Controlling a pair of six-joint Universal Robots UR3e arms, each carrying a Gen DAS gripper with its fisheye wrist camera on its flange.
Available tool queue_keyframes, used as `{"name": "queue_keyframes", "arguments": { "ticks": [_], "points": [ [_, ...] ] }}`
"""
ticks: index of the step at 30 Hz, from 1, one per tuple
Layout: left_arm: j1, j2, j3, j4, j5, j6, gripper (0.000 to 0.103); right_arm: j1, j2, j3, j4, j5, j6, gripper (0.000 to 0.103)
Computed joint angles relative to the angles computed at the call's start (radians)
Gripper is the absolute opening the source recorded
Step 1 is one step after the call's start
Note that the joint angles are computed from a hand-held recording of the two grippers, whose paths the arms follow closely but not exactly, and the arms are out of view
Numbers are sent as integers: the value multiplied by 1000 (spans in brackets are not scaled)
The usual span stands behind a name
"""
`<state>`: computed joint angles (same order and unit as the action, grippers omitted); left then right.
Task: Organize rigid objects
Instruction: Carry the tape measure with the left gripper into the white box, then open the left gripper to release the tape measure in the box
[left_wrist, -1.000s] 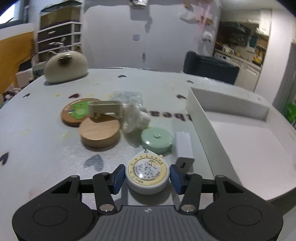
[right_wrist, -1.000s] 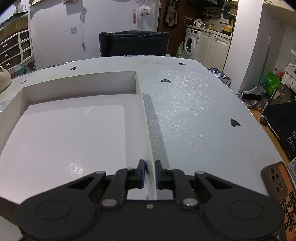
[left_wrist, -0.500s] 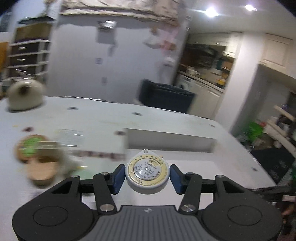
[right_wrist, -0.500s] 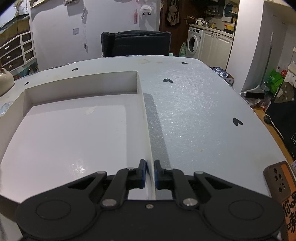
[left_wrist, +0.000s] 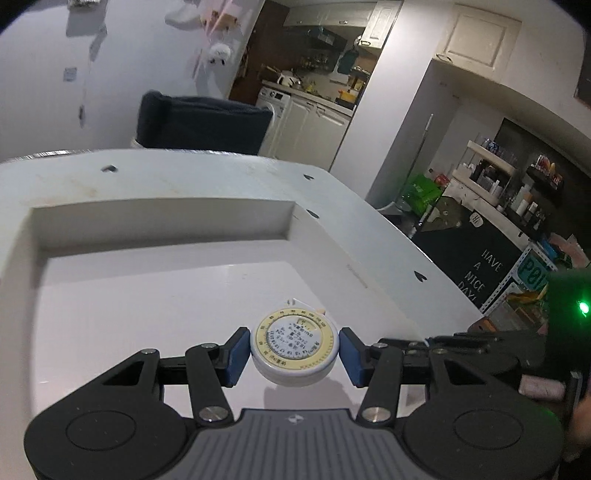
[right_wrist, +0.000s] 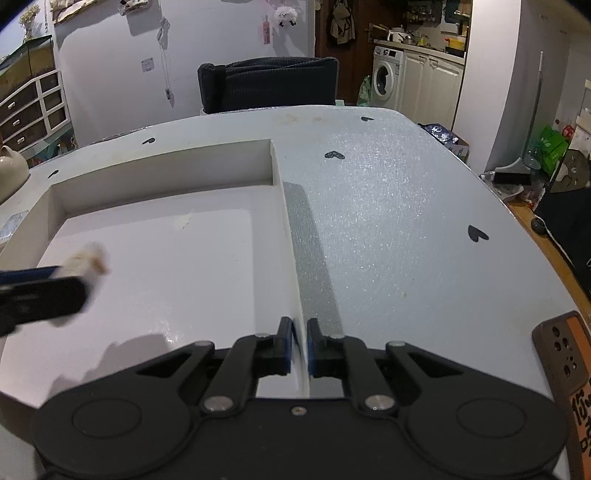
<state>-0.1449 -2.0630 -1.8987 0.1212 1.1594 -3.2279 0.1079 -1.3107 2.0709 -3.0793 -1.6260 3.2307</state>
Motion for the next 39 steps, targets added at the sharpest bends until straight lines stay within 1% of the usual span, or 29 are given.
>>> {"name": "queue_keyframes", "arguments": {
  "ticks": [4,7,11,14,16,21,31,34,35,39],
  "points": [
    [-45,-76,86,-16,25,-6,53,1,1,-3,5,0,11,9],
    [-57,-94,99,-30,14,8,53,0,0,-5,11,3,20,9],
    [-79,-138,146,-51,21,17,53,-8,0,-9,23,14,20,9],
    [-91,-150,169,-60,42,24,53,-12,1,-11,28,20,16,9],
    [-102,-149,187,-93,65,29,53,-16,1,-11,33,25,15,9],
    [-117,-146,206,-117,111,19,61,-21,0,-9,34,34,10,8],
    [-107,-86,141,-87,121,23,68,-24,-6,-5,38,42,1,8],
    [-99,-45,88,-66,125,26,71,-25,-6,-6,39,42,-1,8],
    [-97,-29,67,-56,128,27,73,-24,-6,-6,40,42,-1,8],
    [-72,46,-27,-9,129,29,75,-17,-3,-16,50,32,-4,8]
  ]
}}
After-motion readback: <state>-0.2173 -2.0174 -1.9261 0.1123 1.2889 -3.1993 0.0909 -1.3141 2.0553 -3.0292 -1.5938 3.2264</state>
